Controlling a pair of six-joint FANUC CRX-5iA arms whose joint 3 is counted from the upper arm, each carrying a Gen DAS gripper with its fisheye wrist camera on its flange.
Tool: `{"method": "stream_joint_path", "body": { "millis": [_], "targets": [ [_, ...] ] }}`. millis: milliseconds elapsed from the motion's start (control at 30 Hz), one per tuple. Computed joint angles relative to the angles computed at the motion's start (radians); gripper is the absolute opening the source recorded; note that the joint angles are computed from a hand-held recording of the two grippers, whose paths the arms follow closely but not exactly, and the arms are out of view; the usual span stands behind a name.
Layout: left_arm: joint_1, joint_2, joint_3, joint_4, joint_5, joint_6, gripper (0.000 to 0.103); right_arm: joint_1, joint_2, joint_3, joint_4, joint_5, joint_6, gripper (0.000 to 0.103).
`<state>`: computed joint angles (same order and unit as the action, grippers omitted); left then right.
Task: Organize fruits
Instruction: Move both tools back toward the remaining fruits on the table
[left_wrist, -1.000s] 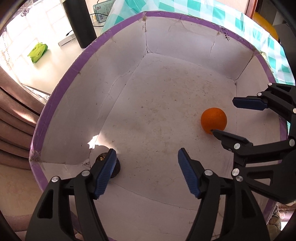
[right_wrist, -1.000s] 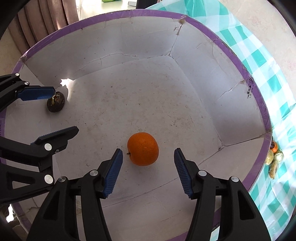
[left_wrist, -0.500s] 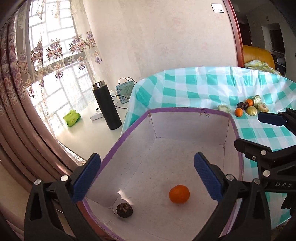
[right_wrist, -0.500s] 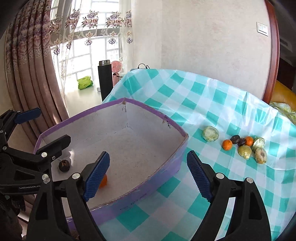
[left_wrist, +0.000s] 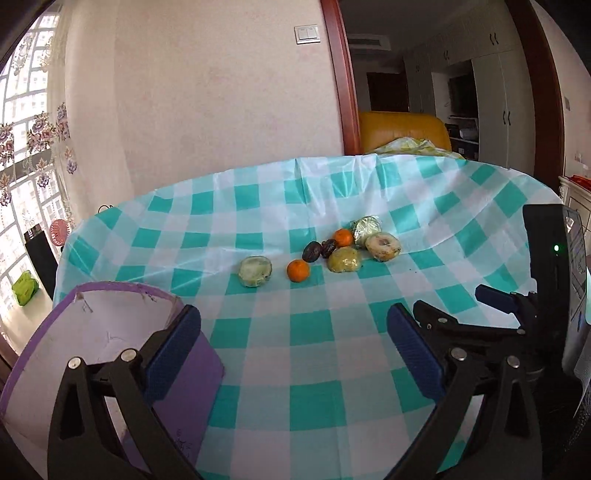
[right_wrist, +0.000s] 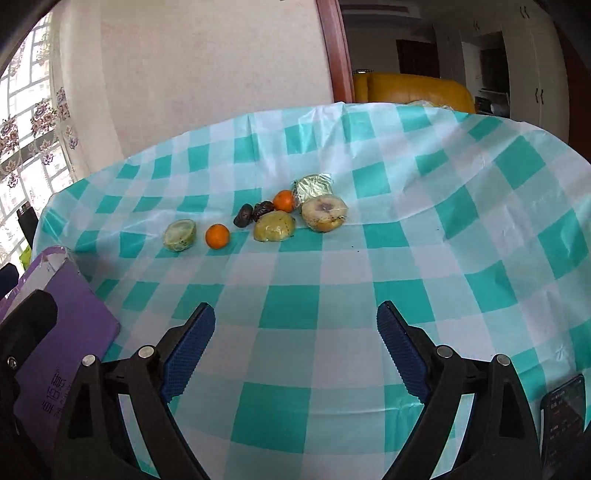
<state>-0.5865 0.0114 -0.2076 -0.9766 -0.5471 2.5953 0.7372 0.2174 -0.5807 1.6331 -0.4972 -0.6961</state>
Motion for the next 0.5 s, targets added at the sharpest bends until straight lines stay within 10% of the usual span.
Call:
{"method": "stream_joint_path", "body": {
  "millis": [167, 367, 500],
  "targets": [
    [0.024, 0.224, 0.158, -0.054, 0.023, 0.053, 0.101, -0.055, 0.143, 0.171, -0.379, 0.052, 0.367, 0.087],
    [0.17, 0.349, 0.258, 0.221, 0.069, -0.177, 0.101, -0.047, 0.355, 0.532, -0.818, -0.089, 0.944, 0.086],
    [0.27, 0.386, 0.263, 0.483, 0.129, -0.381, 0.101, -0.064, 0.442, 0.679, -0.866, -0.177, 1.074, 0.087]
  ]
}}
